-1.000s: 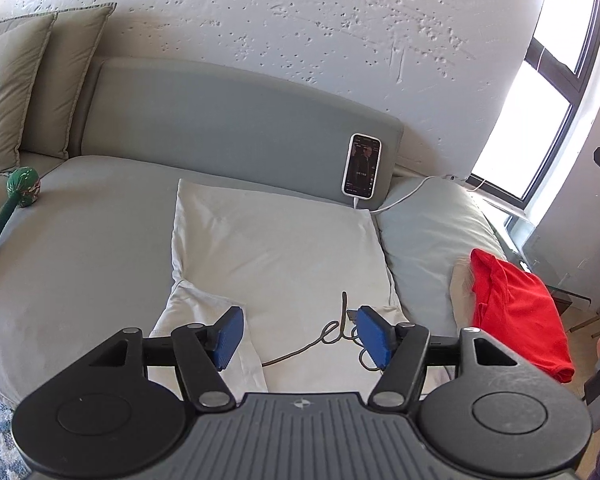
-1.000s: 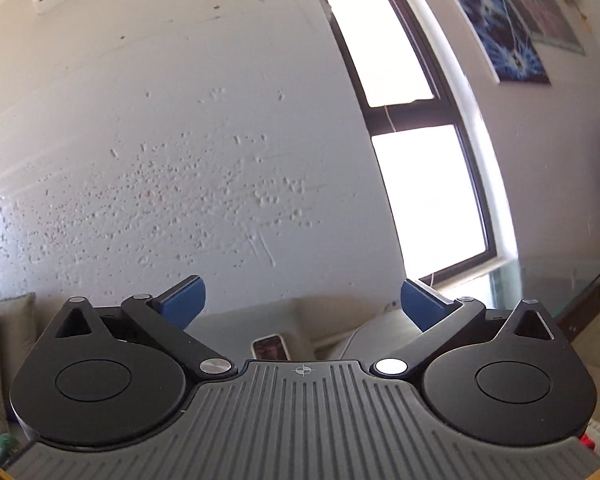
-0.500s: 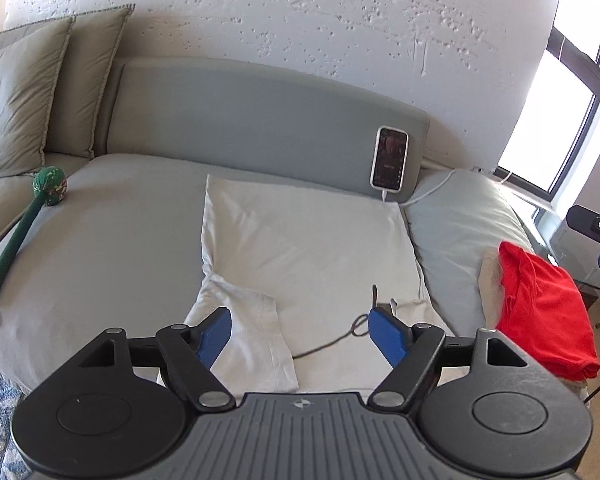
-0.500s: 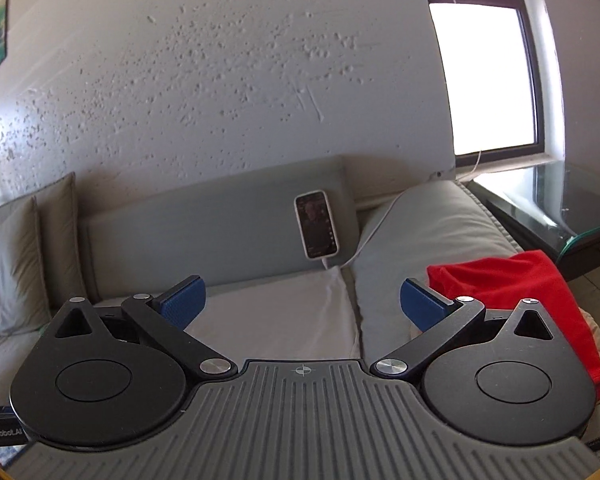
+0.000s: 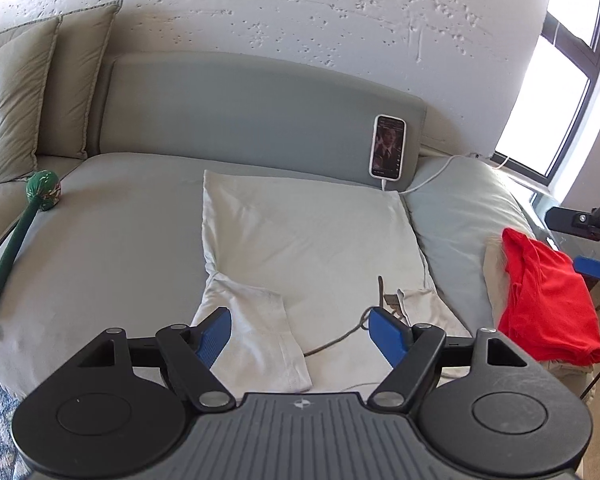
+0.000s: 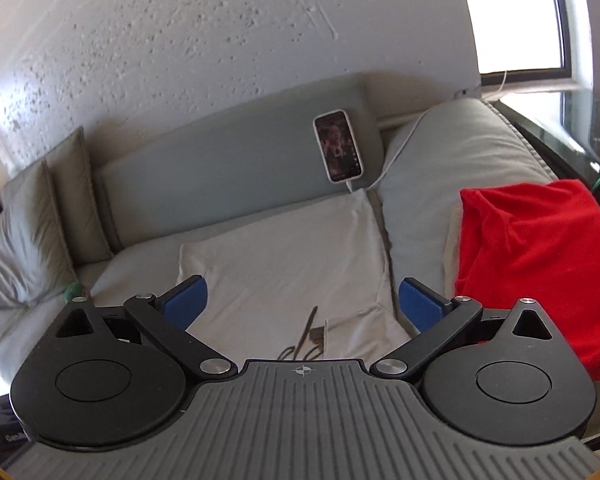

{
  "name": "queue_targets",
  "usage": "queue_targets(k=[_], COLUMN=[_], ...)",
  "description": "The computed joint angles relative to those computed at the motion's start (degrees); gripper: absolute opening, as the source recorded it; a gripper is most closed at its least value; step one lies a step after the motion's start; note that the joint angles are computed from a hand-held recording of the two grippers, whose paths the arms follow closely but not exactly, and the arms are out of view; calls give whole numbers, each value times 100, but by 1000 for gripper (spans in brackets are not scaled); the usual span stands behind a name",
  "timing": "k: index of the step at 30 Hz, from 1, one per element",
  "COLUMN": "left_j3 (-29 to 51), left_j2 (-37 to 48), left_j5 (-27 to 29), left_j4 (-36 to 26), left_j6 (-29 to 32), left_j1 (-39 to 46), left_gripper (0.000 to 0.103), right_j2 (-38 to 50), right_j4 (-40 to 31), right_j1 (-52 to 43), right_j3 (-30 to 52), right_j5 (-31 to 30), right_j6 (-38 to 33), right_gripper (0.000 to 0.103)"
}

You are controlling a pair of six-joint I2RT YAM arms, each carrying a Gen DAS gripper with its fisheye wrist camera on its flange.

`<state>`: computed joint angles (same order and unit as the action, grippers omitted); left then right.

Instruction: Fold clothes

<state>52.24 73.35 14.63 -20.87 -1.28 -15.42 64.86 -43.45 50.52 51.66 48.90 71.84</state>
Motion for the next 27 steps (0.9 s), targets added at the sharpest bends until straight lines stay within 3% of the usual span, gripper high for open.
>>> queue_targets(k=[4, 8, 11, 15, 19, 23, 27], left_j3=[219, 582, 1101, 1408, 1291, 1256, 962], left_j2=[216, 93, -399, -1429, -2251, -2577, -2982], left_j5=[227, 1198, 1030, 961, 579, 361, 328], left_j4=[137, -114, -751, -1035, -1032, -896, -282], left_j6=[-362, -1859, -2927, -3185, -2925, -2861, -3067], left_j1=[283, 706, 676, 618, 384, 387, 470], left_gripper=[74, 74, 85, 100, 102, 102, 102], right_j2=[-13, -335, -514, -326, -35, -98, 79], right_j4=[84, 448, 219, -677, -1600, -1763, -1946], right_j1=[-378, -549, -611, -348, 120, 205, 358], right_j3=[133, -16, 211, 978, 1538, 1692, 1920], right_j5=[-255, -555, -628, -362, -21, -77, 62], right_j6=[-533, -765, -556, -151, 506, 899, 1006], right_gripper=[103, 102, 102, 102, 102, 102, 102])
